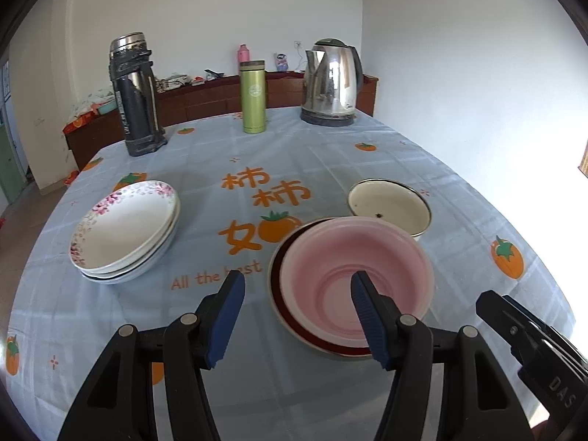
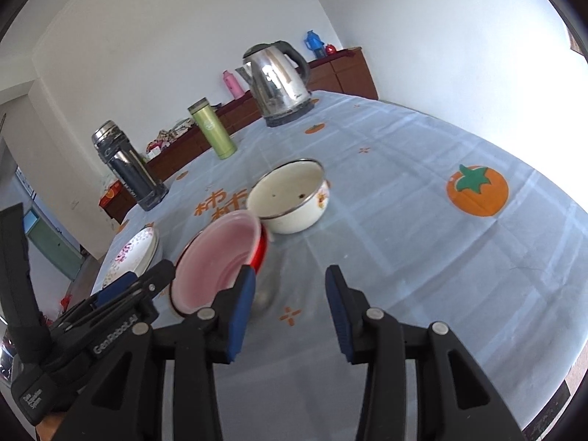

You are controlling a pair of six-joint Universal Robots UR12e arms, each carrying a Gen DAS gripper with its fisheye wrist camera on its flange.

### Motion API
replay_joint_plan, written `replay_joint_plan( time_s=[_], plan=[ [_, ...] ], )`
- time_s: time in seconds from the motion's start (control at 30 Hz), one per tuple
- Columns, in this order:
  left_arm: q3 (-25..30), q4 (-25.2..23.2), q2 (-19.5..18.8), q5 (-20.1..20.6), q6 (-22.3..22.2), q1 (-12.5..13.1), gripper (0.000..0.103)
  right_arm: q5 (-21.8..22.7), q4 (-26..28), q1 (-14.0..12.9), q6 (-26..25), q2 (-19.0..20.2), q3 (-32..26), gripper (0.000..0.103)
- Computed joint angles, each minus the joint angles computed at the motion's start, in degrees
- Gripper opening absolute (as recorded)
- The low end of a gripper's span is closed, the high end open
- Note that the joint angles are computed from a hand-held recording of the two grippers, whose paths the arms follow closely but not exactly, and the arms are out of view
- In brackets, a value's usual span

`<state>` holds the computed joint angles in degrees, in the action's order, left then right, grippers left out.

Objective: Organize plates and bowls
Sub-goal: 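Withdraw both grippers and move toward the white enamel bowl, then bring both grippers to the rim of the white enamel bowl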

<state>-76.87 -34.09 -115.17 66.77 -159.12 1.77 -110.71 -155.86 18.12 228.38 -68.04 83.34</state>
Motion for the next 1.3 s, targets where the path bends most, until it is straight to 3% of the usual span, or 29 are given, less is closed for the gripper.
replay_joint_plan(
  time_s=[0.27, 0.57, 0.87, 1.17, 1.3],
  plan=[
    [1.11, -1.64, -0.44, -1.90, 1.37, -0.52, 0.062, -0.11, -0.28, -1.24, 1.32, -0.93, 1.60, 0.041],
    [7.71, -7.46, -3.55, -3.79, 1.71, -1.18, 0.062, -0.93, -1.15, -2.59, -0.12, -0.75, 0.94, 0.041],
    [17.22, -14.84, -8.46, -1.41, 3.21, -2.88, 0.062, -0.97, -2.42, -4.14, -3.36, 1.28, -2.22, 0.041],
    [26.72, -23.96, -14.01, 2.16, 3.46, -5.05, 0.062, 3.91, -0.51, -5.94, -5.30, 4.51, -5.83, 0.041],
    [29.26, -25.81, -15.71, 4.40, 4.37, -6.01, 0.062, 5.91, 0.40, -6.62, -4.99, 5.43, -6.58, 0.040]
  ],
)
